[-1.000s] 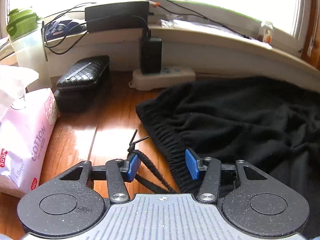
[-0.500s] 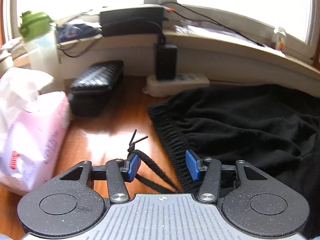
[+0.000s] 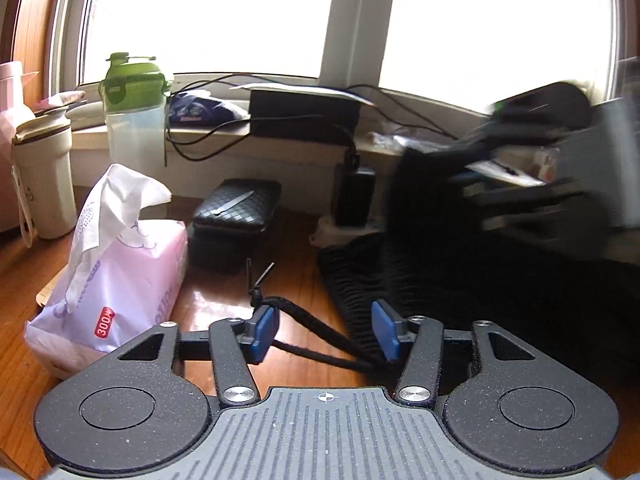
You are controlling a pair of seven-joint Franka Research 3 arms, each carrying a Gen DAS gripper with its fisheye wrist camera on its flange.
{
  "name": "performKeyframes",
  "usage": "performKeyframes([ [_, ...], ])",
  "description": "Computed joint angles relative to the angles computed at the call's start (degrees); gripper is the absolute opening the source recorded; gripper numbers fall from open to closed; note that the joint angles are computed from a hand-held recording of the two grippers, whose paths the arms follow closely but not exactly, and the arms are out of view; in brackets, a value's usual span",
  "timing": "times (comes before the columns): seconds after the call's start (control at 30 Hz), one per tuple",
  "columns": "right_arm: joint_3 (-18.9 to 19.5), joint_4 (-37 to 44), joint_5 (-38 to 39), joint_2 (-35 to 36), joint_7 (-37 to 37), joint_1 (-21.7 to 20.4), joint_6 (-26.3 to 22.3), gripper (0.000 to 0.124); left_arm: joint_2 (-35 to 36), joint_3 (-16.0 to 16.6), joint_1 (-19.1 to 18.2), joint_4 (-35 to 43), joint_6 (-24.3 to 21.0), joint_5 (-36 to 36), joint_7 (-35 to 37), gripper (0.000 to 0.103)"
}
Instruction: Fold clothes
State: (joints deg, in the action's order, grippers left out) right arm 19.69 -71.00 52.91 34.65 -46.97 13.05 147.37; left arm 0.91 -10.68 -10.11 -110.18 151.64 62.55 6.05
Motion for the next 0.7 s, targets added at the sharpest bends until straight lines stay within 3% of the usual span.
performKeyframes([
  [0.1, -0.8, 4.5, -2.7, 4.8, 3.6, 1.8, -0.9, 0.015, 0.7, 0.0, -0.2, 0.6, 1.2, -0.1, 0.3, 0.061],
  [0.3, 1.8, 8.5, -1.9, 9.4, 5.6, 0.2, -2.5, 0.015, 4.1, 0.7, -0.7, 3.5, 5.2, 0.0, -0.4, 0.061],
  [0.4, 4.8, 6.8, 3.1, 8.5, 2.0, -3.1, -3.9, 0.015, 7.8, 1.4, -1.3, 6.5, 5.7, -3.5, 3.0, 0.061],
  [0.57, 8.7, -0.3, 16.7, 3.2, -9.5, -10.3, -9.3, 0.015, 11.4, 3.3, -1.8, 8.4, 11.1, -8.8, 5.9, 0.061],
  [0.67, 8.1, -2.6, 20.8, 1.0, -12.6, -11.7, -12.3, 0.015, 11.6, 4.5, -2.1, 7.4, 14.2, -11.1, 6.2, 0.052],
  [0.7, 7.3, -2.5, 20.8, 0.7, -12.2, -11.3, -12.9, 0.015, 11.2, 4.8, -2.4, 6.7, 14.4, -11.3, 6.3, 0.030],
])
